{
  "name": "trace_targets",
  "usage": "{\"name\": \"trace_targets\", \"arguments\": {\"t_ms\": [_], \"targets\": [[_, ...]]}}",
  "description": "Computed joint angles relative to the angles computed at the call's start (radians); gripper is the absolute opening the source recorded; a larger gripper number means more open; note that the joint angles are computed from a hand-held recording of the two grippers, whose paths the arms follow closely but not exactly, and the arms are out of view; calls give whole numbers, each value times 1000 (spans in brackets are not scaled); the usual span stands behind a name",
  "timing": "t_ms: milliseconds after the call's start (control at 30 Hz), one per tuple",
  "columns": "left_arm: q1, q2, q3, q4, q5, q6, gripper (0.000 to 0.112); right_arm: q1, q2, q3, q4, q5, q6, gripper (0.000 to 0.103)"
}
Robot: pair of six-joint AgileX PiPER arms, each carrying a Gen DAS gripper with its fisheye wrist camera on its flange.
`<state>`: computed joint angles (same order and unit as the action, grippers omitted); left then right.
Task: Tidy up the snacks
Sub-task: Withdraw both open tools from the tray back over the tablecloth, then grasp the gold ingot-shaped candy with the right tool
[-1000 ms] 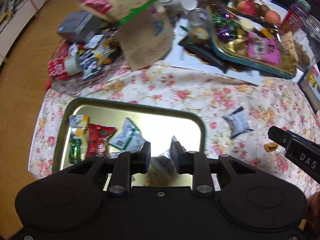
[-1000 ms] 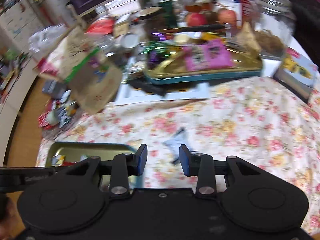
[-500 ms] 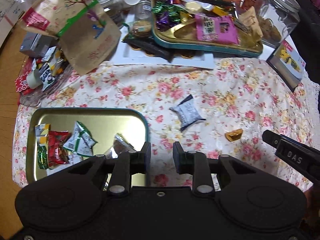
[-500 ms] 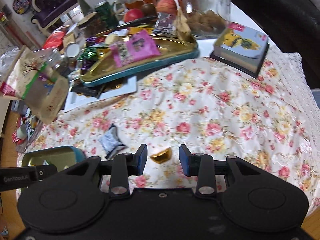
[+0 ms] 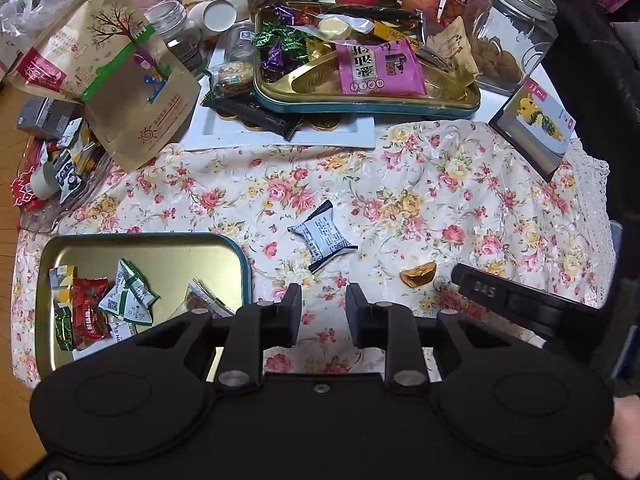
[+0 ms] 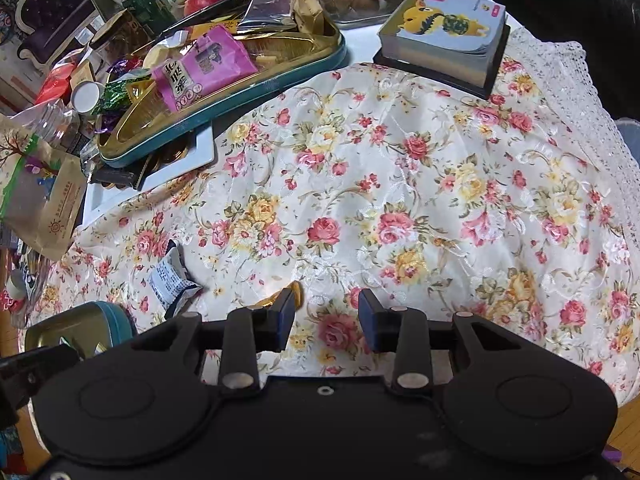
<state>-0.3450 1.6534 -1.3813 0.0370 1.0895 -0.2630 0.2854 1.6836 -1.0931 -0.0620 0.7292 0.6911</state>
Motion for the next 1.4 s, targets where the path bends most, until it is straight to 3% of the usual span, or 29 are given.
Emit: {"name": "trace_targets", "arguments": {"t_ms": [300,667,967,1167,1400], "targets": [[62,-11,-18,-62,7,31,35,59,92,-69,21,-59,-42,38],[103,-22,-17,-89,11,56,35,116,183,-133,-69,-37,18,40],[121,-26,-15,-89,14,53,35,113,188,-102,-121,18,44,39],[108,-23,-16,-84,13,54,35,27,128,-44,-51,-8,64,39],[93,-10,-26,-82,16,46,35,28,88,-15,-244,-3,255,39]]}}
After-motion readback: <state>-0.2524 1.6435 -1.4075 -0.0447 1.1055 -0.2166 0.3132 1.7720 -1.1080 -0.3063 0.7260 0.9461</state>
